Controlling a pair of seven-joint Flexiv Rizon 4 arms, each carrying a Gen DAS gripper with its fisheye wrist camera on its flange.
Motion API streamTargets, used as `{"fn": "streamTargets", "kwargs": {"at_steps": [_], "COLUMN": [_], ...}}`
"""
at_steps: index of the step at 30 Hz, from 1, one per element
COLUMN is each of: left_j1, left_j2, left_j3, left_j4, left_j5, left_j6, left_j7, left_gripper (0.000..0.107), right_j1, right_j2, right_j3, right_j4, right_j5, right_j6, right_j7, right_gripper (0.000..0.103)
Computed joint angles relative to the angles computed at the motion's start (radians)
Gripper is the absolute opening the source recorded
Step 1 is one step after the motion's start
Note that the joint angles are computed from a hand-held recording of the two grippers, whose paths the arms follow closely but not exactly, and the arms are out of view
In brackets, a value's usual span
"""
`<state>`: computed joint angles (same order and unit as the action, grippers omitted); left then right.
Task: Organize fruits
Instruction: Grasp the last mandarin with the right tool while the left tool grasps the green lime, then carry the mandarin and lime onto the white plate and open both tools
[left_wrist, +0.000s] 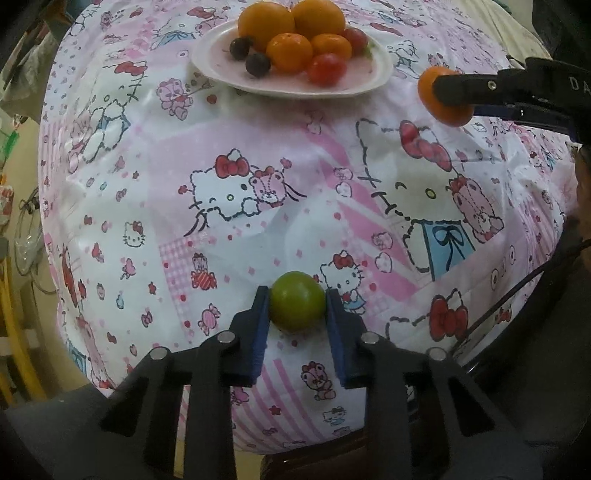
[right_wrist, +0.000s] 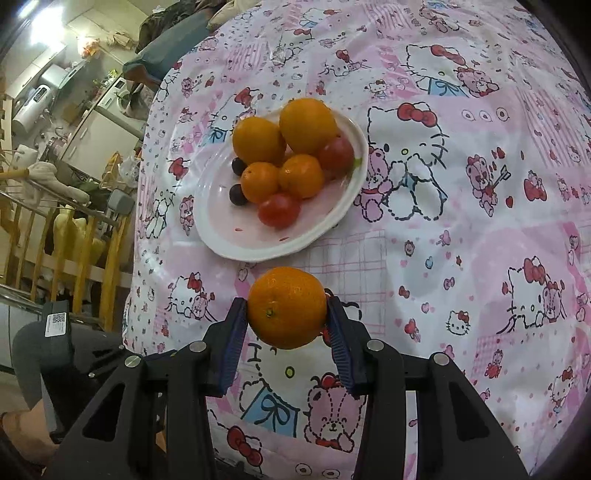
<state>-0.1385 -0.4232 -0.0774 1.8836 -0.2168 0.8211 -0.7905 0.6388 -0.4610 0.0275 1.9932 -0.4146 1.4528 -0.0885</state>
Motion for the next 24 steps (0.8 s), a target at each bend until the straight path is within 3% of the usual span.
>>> {"fn": "streamTargets", "kwargs": {"at_steps": [7, 13, 17, 24], "left_j1": [0.034, 0.051, 0.047, 0.007], "left_j2": [0.012, 0.034, 0.031, -0.017], "left_j3": [-0.014, -0.033, -0.038, -0.046], "left_j4": [-0.015, -0.029, -0.063, -0.157], "left_j5": [-0.069, -0.161, -0.198, -0.170], "left_j6": [-0.041, -0.013, 0.006, 0.036], "left_j7": [0.029, 0.065, 0.058, 0.009], "left_gripper": [0.024, 0.024, 0.024, 0.024], "right_j1": [-0.006, 0.039, 0.077, 0.206], "right_j2": [-0.003, 0.026, 0.052, 0.107], "right_j3": [0.006, -0.063, -0.128, -0.337], "right_j4": [-0.003, 0.039, 0.075, 0.155], "right_j5": [0.014, -0.025, -0.069, -0.207], "right_j6": [-0.007, 0.034, 0.065, 0.137], "right_j7": [-0.004, 0.054, 0.111, 0.262], "right_gripper": [0.045, 0.045, 0.045, 0.045]}}
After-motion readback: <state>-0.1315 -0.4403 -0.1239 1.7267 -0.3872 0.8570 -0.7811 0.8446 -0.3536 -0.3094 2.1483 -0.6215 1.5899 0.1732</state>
